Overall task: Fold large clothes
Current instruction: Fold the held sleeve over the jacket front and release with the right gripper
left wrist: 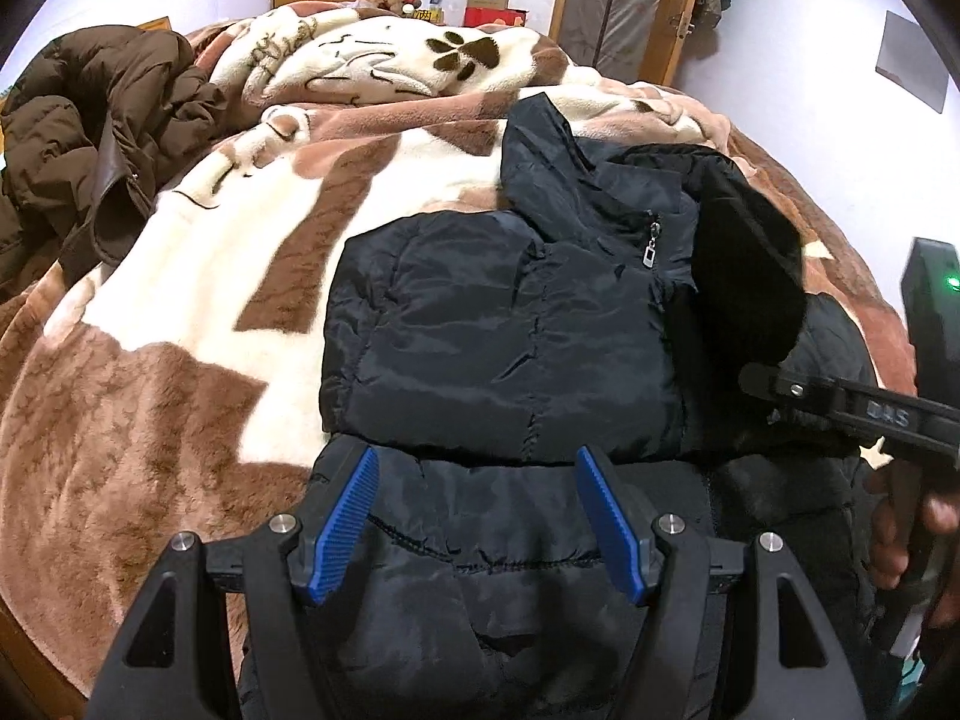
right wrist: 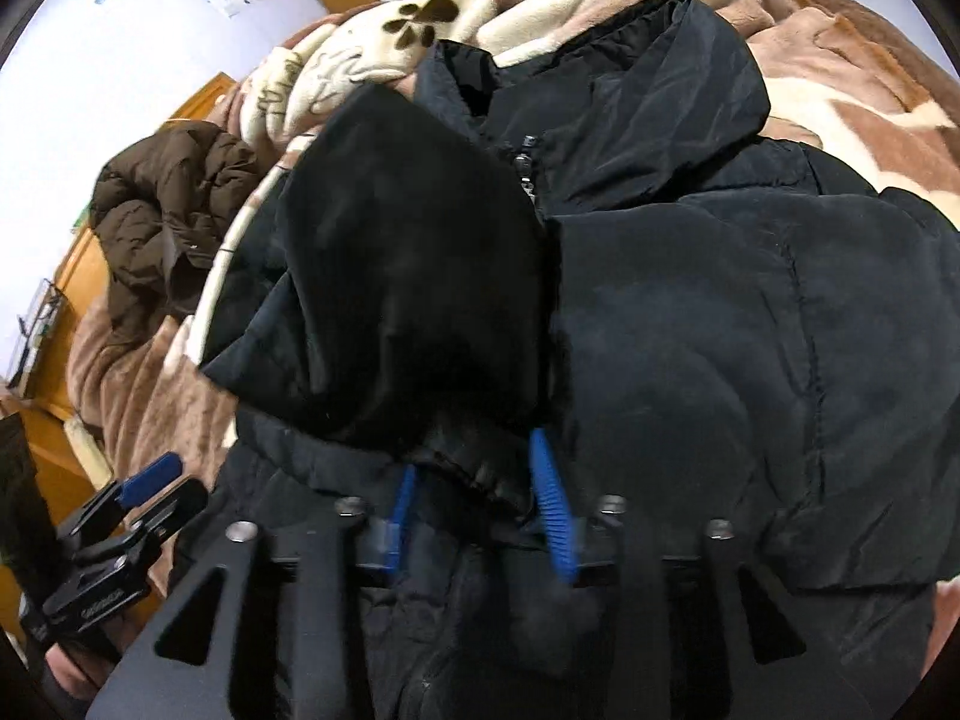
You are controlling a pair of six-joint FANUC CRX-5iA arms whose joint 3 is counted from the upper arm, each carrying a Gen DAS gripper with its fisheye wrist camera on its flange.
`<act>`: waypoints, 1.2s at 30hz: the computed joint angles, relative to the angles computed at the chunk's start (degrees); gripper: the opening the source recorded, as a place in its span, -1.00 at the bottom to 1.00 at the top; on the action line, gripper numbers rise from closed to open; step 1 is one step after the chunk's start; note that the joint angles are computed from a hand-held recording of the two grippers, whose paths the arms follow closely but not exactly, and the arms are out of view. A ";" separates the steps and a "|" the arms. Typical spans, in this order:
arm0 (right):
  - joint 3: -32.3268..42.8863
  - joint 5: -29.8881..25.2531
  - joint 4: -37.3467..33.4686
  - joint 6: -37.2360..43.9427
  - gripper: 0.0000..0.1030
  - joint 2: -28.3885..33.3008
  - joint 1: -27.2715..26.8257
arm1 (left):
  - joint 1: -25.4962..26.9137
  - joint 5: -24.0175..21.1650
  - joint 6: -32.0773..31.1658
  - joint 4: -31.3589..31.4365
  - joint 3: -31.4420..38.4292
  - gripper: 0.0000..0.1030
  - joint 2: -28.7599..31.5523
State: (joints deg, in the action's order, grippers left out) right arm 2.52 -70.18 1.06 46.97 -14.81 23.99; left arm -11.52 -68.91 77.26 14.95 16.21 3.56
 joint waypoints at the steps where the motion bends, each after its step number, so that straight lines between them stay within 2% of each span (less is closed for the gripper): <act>1: -0.11 0.32 0.40 -0.36 -0.07 -0.83 0.62 | -0.05 0.01 0.11 0.22 0.20 0.36 0.05; 3: -1.63 1.88 3.16 -2.19 -0.07 -3.58 2.82 | 0.00 0.19 0.24 1.34 0.37 0.36 -0.05; 6: -5.16 4.16 12.19 -7.55 -0.07 -8.40 7.08 | -0.06 0.93 0.19 3.62 0.98 0.36 -0.01; 9: -8.37 2.26 21.69 -13.66 -0.07 -11.35 8.54 | -1.14 1.58 -0.10 5.66 3.09 0.37 1.56; 11: -9.36 0.30 24.26 -14.86 -0.07 -12.01 6.45 | -2.37 2.10 -0.61 7.16 5.19 0.37 3.56; 14: -9.99 -2.13 24.98 -13.63 -0.11 -10.98 1.04 | -4.92 3.45 -0.96 8.01 8.71 0.36 7.46; 16: -10.14 -3.16 23.52 -11.45 -0.34 -10.22 -2.41 | -6.28 3.40 -1.44 9.23 10.77 0.29 10.66; 17: -10.24 -2.70 21.76 -10.45 -0.35 -9.31 -4.90 | -7.12 3.05 -1.36 8.56 12.01 0.01 12.27; 18: -10.23 -2.58 20.48 -9.81 -0.39 -8.50 -6.61 | -8.06 1.65 -0.45 6.63 14.00 -0.17 14.23; 19: -10.31 -2.54 18.95 -8.50 -0.44 -8.04 -8.54 | -8.78 -0.46 0.58 4.62 16.02 -0.34 16.29; 20: -10.57 -2.05 17.67 -7.43 -0.44 -7.23 -9.91 | -9.31 -1.60 1.54 2.80 16.76 -0.38 17.50; 21: -10.91 -1.46 16.60 -6.48 -0.44 -6.47 -10.72 | -9.42 -1.67 2.12 2.21 15.98 -0.39 18.09; 23: -11.84 -0.22 14.68 -4.33 -0.49 -5.42 -12.04 | -9.19 1.31 0.93 3.29 12.23 -0.39 17.33; 26: -13.45 0.03 16.67 -4.57 -0.49 -4.69 -10.87 | -10.32 3.26 0.58 0.66 10.96 -0.39 16.37; 28: -12.14 -1.29 15.51 -3.13 -0.49 -4.10 -11.27 | -10.65 2.31 1.00 -0.49 11.85 -0.39 16.45; 30: -9.22 -3.59 12.68 -1.25 -0.50 -3.88 -12.95 | -10.60 -1.40 1.70 -1.26 15.19 -0.39 17.46; 32: -8.86 -3.11 14.55 -2.30 -0.50 -6.24 -12.74 | -9.50 -3.38 1.94 0.78 16.78 -0.40 17.31; 34: -8.55 -1.76 17.42 -3.25 -0.50 -7.27 -12.95 | -8.22 -1.88 1.58 3.87 16.90 -0.40 16.69; 36: -5.99 -1.69 16.55 -1.89 -0.49 -5.55 -15.53 | -8.51 -1.12 2.62 2.68 19.71 -0.40 17.66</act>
